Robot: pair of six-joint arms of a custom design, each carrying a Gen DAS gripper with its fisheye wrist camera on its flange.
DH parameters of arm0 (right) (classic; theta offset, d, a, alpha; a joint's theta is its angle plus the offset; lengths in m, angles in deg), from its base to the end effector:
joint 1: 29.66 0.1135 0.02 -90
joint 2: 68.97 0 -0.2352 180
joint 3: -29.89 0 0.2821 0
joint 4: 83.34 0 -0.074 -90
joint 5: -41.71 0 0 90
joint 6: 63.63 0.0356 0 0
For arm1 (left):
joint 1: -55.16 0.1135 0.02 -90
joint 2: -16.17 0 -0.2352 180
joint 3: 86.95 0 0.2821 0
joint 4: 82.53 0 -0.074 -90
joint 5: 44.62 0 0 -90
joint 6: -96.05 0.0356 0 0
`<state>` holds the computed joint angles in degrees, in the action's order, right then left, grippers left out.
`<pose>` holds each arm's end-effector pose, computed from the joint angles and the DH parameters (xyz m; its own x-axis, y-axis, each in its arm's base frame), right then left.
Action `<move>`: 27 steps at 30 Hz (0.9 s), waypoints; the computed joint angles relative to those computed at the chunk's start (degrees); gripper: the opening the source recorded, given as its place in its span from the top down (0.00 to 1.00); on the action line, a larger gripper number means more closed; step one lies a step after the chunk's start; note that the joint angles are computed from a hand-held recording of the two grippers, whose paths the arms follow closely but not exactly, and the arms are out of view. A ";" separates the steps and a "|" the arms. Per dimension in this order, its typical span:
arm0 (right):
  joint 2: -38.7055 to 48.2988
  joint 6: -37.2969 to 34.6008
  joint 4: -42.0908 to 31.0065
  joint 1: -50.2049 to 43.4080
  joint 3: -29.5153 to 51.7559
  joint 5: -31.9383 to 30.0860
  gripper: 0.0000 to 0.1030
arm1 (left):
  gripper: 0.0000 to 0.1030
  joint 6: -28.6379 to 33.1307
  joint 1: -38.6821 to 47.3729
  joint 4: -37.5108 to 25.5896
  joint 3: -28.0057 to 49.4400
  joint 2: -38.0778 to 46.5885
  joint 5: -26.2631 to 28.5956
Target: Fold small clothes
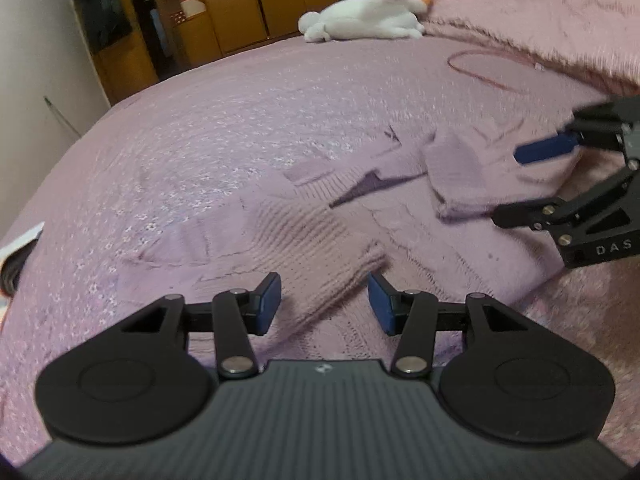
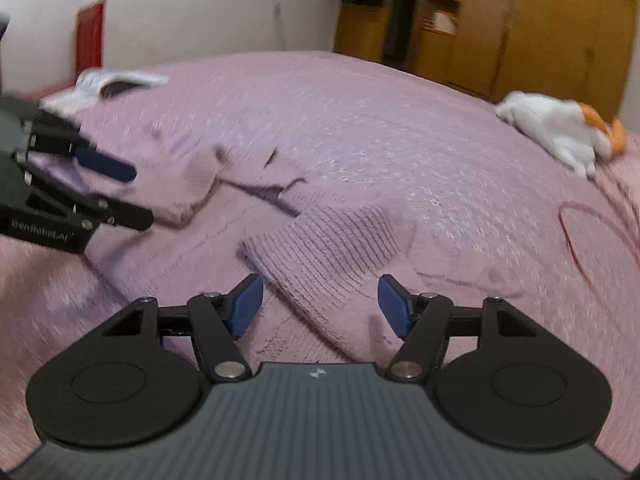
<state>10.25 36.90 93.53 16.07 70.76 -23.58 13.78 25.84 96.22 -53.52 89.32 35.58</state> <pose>0.2040 0.1879 0.0991 -0.5335 -0.3094 -0.7872 -0.3401 0.9306 -0.1353 0.2220 -0.1177 0.0868 -0.5166 0.4422 -0.7332 0.4440 0.8705 0.2121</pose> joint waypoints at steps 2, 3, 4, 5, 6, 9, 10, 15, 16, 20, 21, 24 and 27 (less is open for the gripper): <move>3.68 -1.35 1.14 -1.10 1.87 -0.59 0.31 | 0.51 0.20 0.01 2.20 0.99 3.43 -0.76; 4.77 -1.07 1.51 -1.90 2.41 -1.59 0.32 | 0.50 0.10 0.31 3.41 1.30 4.82 -0.62; 5.67 -0.44 2.38 -2.84 2.54 -3.10 0.32 | 0.50 -0.02 0.74 4.38 1.34 5.64 -0.16; 6.10 -0.01 3.26 -3.34 2.35 -3.77 0.32 | 0.49 -0.21 1.14 5.53 1.29 6.35 0.35; 6.47 0.24 4.54 -3.56 1.92 -3.68 0.33 | 0.49 -0.56 1.69 7.22 0.90 6.91 1.11; 8.20 0.07 7.90 -3.40 1.25 -0.90 0.55 | 0.71 -1.15 3.22 11.16 -0.15 7.97 3.65; 8.31 0.32 8.56 -3.59 1.02 -0.91 0.71 | 0.86 -1.28 3.75 11.29 -0.28 7.76 4.52; 8.19 1.76 10.28 -4.21 1.20 2.24 0.90 | 0.88 -1.34 6.72 11.45 -0.87 3.95 5.89; 7.55 2.28 11.77 -4.58 0.37 3.16 0.91 | 0.88 -1.40 7.47 12.10 -1.02 3.30 5.47; 4.76 3.81 16.24 -6.79 -2.20 7.25 0.91 | 0.88 -2.51 10.84 15.19 0.06 3.47 2.88; 4.25 3.82 16.46 -7.83 -2.42 7.44 0.91 | 0.88 -3.12 12.56 15.62 0.88 4.29 3.95; 3.33 3.65 16.59 -11.21 -3.07 7.65 0.91 | 0.88 -5.78 16.53 15.59 5.00 8.35 5.99; 3.83 5.08 16.29 -14.67 -3.01 6.40 0.91 | 0.88 -7.01 19.44 15.33 8.79 13.09 6.76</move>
<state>14.07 41.97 109.82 1.40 67.75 -17.19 6.77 45.28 111.55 -44.73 102.41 42.34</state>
